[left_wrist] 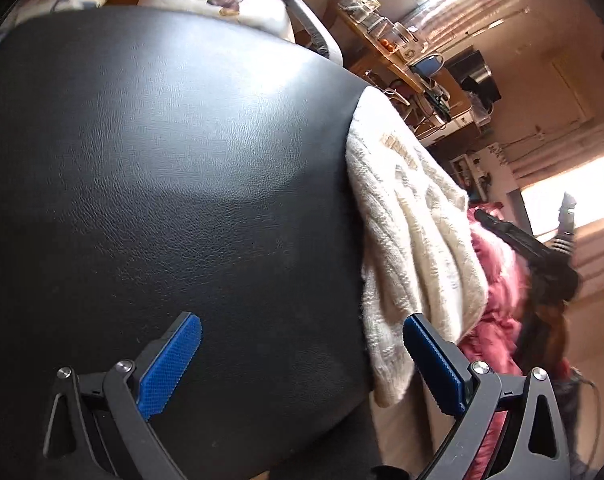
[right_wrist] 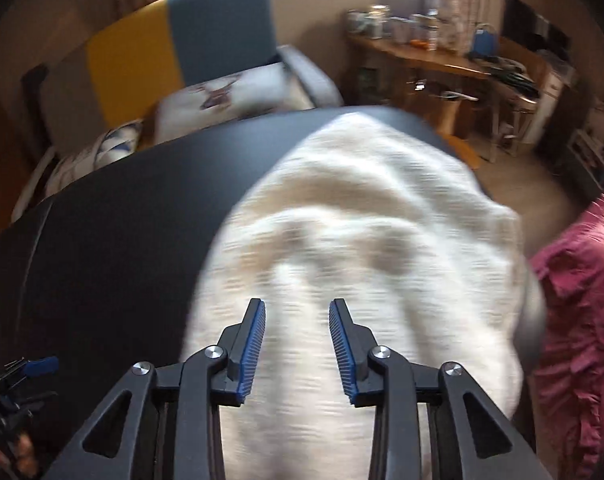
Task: Fold clothes
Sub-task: 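Close the right gripper on the sweater edge and lift it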
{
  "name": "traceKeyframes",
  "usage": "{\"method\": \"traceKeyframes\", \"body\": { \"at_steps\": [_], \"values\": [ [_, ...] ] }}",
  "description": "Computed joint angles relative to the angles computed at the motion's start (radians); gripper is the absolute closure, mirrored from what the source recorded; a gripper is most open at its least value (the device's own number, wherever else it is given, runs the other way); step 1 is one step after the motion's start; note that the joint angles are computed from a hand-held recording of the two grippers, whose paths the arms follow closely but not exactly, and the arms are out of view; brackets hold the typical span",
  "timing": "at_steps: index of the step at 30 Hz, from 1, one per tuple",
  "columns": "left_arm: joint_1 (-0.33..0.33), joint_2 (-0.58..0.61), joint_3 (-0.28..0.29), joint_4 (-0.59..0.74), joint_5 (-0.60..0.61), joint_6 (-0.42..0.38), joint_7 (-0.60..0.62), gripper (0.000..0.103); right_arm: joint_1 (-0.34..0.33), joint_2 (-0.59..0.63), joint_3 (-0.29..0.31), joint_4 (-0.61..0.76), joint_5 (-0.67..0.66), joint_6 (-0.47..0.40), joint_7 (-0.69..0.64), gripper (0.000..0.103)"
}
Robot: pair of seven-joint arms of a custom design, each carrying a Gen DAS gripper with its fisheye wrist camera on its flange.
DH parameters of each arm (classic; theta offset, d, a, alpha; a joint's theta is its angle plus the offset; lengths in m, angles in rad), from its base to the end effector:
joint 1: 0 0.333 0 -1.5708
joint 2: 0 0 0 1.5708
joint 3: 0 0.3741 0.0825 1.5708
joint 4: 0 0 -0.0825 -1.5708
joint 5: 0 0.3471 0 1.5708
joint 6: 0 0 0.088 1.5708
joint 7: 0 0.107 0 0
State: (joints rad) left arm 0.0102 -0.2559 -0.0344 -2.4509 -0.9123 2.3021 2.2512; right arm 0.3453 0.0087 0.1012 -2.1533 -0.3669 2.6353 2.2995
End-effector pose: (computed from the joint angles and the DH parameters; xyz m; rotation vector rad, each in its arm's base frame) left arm 0.4182 -0.0275 0.4893 1.8499 -2.0593 0.9610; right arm 0.4887 0.2438 0.5249 -1.9029 1.9089 -0.4633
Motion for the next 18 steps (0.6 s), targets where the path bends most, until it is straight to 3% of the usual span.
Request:
{"method": "traceKeyframes", "body": {
  "at_steps": [4,6,10,12,15,18],
  "values": [
    [0.002,-0.06,-0.013,-0.056,0.056,0.091,0.014,0.001,0.072,0.187,0.013,0.208,-0.091,-0.14,0.082,0.067],
    [0.01,-0.077,0.01,-0.07,0.069,0.086,0.013,0.001,0.132,0.298,-0.019,0.351,-0.165,-0.28,0.143,0.067],
    [0.044,-0.084,0.063,-0.079,0.067,0.062,0.016,0.001,0.141,0.437,-0.043,0.501,-0.133,-0.46,0.112,0.066],
    [0.068,-0.083,0.087,-0.086,0.055,0.057,0.031,0.001,0.161,0.474,-0.062,0.546,-0.155,-0.542,0.104,0.061],
    [0.102,-0.074,0.11,-0.089,0.043,0.043,0.051,0.001,0.157,0.473,-0.063,0.543,-0.156,-0.548,0.087,0.054],
    [0.129,-0.063,0.122,-0.086,0.025,0.032,0.075,0.001,0.129,0.443,-0.059,0.485,-0.142,-0.482,0.069,0.049]
  ]
}}
